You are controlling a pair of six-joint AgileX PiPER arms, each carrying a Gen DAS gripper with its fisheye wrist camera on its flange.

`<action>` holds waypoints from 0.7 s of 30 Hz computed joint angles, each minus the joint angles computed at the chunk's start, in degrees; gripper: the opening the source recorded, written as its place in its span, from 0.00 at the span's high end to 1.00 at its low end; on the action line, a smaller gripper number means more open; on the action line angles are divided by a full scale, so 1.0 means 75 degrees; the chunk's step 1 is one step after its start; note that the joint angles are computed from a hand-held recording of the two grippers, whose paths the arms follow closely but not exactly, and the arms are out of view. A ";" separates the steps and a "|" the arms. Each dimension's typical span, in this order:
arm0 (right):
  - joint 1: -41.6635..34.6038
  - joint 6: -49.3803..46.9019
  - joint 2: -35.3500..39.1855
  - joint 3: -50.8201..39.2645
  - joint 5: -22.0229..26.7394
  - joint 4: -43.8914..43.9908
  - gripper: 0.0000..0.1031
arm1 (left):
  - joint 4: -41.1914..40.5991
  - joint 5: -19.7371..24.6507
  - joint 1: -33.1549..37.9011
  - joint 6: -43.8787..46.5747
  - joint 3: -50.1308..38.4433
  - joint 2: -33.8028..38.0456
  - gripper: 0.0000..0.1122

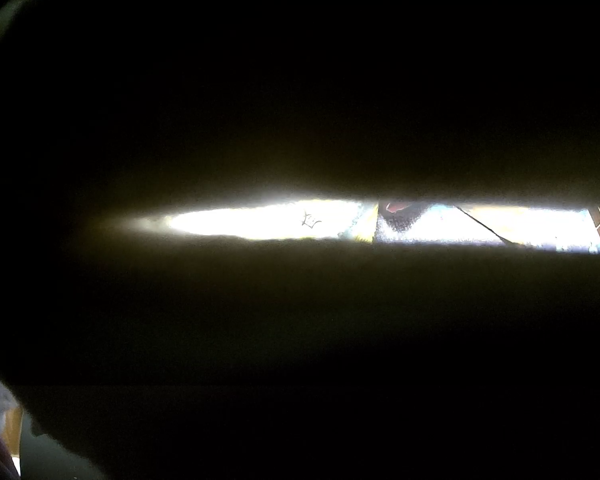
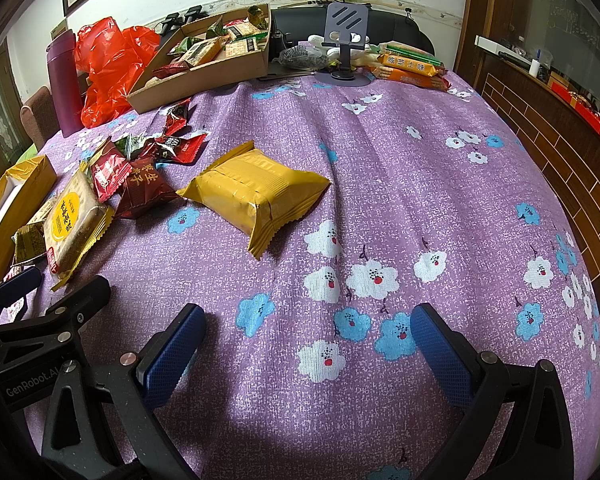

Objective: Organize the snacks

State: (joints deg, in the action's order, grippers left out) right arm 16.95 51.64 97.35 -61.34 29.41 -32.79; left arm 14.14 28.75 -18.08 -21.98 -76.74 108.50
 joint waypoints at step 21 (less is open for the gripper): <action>-0.0002 0.0001 -0.0003 0.0004 -0.0002 -0.0001 0.00 | 0.0106 -0.0077 0.0003 -0.0071 0.0113 -0.0084 0.08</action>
State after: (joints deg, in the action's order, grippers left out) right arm 16.94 51.64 97.33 -61.31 29.39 -32.81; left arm 14.94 28.17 -18.06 -22.51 -75.89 107.87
